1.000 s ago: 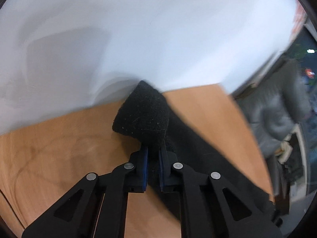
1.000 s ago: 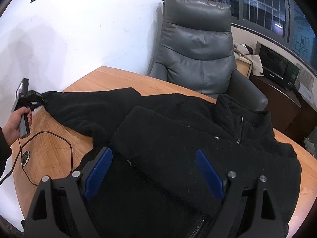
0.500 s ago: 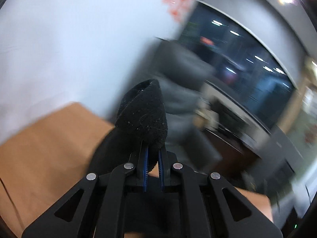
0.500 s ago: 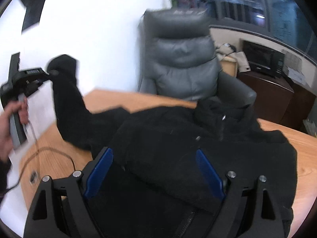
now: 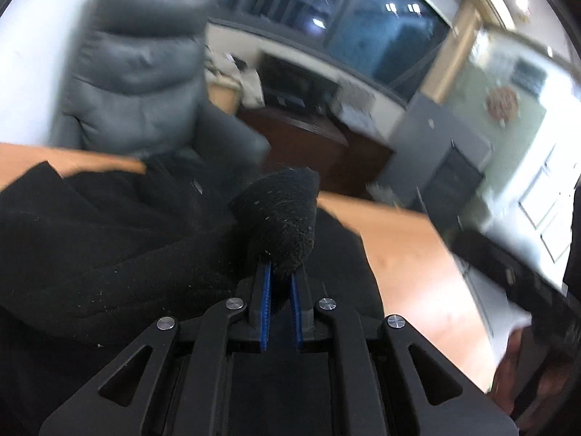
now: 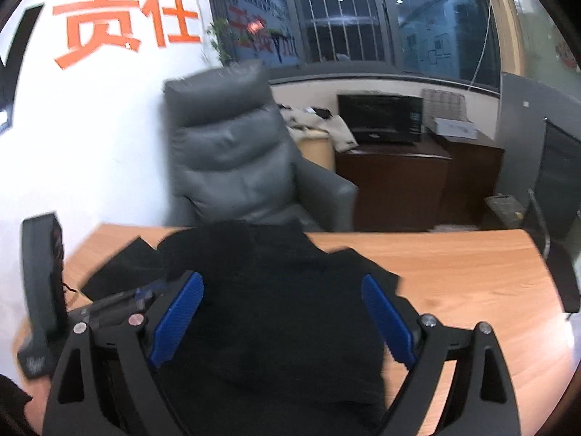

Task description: Fold clothes

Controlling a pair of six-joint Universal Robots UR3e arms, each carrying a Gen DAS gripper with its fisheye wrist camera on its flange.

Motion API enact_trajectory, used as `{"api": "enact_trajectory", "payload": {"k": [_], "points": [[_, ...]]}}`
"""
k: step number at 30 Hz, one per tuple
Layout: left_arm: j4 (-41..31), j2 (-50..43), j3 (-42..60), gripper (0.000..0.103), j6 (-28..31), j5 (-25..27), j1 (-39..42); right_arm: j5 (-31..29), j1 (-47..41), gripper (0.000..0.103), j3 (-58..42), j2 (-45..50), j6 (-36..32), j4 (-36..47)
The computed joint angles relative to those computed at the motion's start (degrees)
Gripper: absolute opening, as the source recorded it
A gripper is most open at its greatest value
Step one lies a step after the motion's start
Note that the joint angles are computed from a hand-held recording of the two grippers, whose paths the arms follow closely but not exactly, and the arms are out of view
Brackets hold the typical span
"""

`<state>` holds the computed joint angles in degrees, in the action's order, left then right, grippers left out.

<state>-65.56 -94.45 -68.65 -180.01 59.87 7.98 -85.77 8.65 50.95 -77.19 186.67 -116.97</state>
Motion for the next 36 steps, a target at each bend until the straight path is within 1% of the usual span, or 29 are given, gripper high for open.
{"api": "enact_trajectory", "payload": {"k": [2, 3, 4, 5, 6, 7, 9, 11, 12, 13, 14, 16, 18, 20, 22, 23, 24, 25, 26, 27, 28, 29, 31, 36], "points": [[0.55, 1.63, -2.77, 0.012, -0.57, 2.18, -1.41, -0.32, -1.08, 0.093, 2.57, -1.15, -2.25, 0.67], [0.43, 2.85, -3.93, 0.016, -0.32, 2.59, -0.82, -0.26, -1.19, 0.093, 3.09, -1.13, -3.2, 1.2], [0.16, 4.09, -5.15, 0.029, 0.19, 2.67, -0.02, 0.15, -1.3, 0.093, 3.45, -0.98, -3.93, 1.68], [-0.59, 5.36, -6.08, 0.054, 0.99, 2.52, 1.29, 1.35, -1.75, 0.093, 3.69, -0.58, -4.34, 2.28], [-1.51, 6.84, -6.46, 0.065, 1.78, 2.82, 3.11, 3.23, -2.43, 0.093, 3.48, 0.16, -4.08, 3.24], [-1.47, 8.7, -7.59, 0.071, 2.71, 3.21, 5.3, 5.31, -3.0, 0.093, 3.05, 1.14, -3.01, 4.15], [-1.45, 11.6, -8.29, 0.073, 4.83, 3.82, 9.86, 8.48, -3.55, 0.093, 3.12, 2.87, -0.58, 4.43], [-2.99, 14.49, -7.68, 0.084, 7.98, 2.41, 16.18, 9.18, -2.27, 0.093, -0.35, 6.21, 1.01, 5.76], [-3.77, 15.68, -7.12, 0.088, 9.59, 1.43, 19.55, 9.16, -1.3, 0.093, -1.5, 7.42, 1.51, 5.23], [-4.02, 16.66, -7.12, 0.097, 11.31, 0.42, 22.53, 8.79, -0.01, 0.093, -2.72, 8.76, 2.16, 4.31], [-3.19, 17.03, -7.82, 0.103, 13.1, -0.01, 24.66, 7.44, 1.32, 0.093, -4.9, 10.59, 2.44, 5.11], [-2.84, 15.56, -8.42, 0.103, 18.77, 0.65, 28.07, 3.26, 3.78, 0.093, -10.31, 14.85, 2.6, 9.83], [-5.6, 12.24, -7.96, 0.103, 23.29, -0.28, 30.51, 0.31, 5.25, 0.091, -11.64, 17.04, 3.49, 13.46], [-7.96, 8.05, -7.82, 0.103, 26.02, -1.56, 31.66, 0.48, 5.12, 0.081, -9.06, 17.02, 5.14, 15.35], [-8.96, 4.78, -8.65, 0.101, 27.77, -1.35, 32.5, -0.38, 5.37, 0.057, -8.81, 18.24, 5.6, 17.2], [-9.77, 3.83, -8.94, 0.098, 28.65, -1.47, 33.19, -0.72, 5.44, 0.055, -8.59, 18.47, 5.76, 17.34], [-10.6, 3.73, -9.55, 0.098, 29.49, -2.43, 34.24, -0.76, 5.38, 0.046, -8.02, 18.19, 5.97, 16.72], [-11.02, 3.87, -10.61, 0.098, 30.16, -3.74, 35.39, 0.3, 4.84, 0.03, -6.91, 17.38, 6.51, 15.75], [-11.52, 4.42, -11.78, 0.098, 31.34, -5.02, 36.48, 2.43, 3.78, 0.026, -4.74, 15.76, 7.53, 13.89], [-12.19, 5.38, -13.07, 0.098, 33.05, -6.3, 37.54, 4.61, 2.65, 0.02, -2.24, 13.93, 8.73, 11.59], [-12.97, 6.3, -14.28, 0.099, 34.83, -7.56, 38.6, 5.24, 2.22, 0.017, -1.6, 13.03, 9.16, 10.49], [-13.22, 7.16, -15.53, 0.099, 36.37, -8.07, 39.31, 4.44, 2.42, 0.016, -2.53, 12.93, 8.81, 10.43], [-12.1, 8.35, -17.74, 0.099, 37.96, -7.4, 39.7, 2.32, 3.3, 0.01, -5.37, 13.15, 7.51, 11.2], [-6.43, 6.93, -19.15, 0.1, 34.72, -3.11, 37.53, -0.62, 1.64, 0.008, -12.23, 12.18, 5.91, 12.59]]}}
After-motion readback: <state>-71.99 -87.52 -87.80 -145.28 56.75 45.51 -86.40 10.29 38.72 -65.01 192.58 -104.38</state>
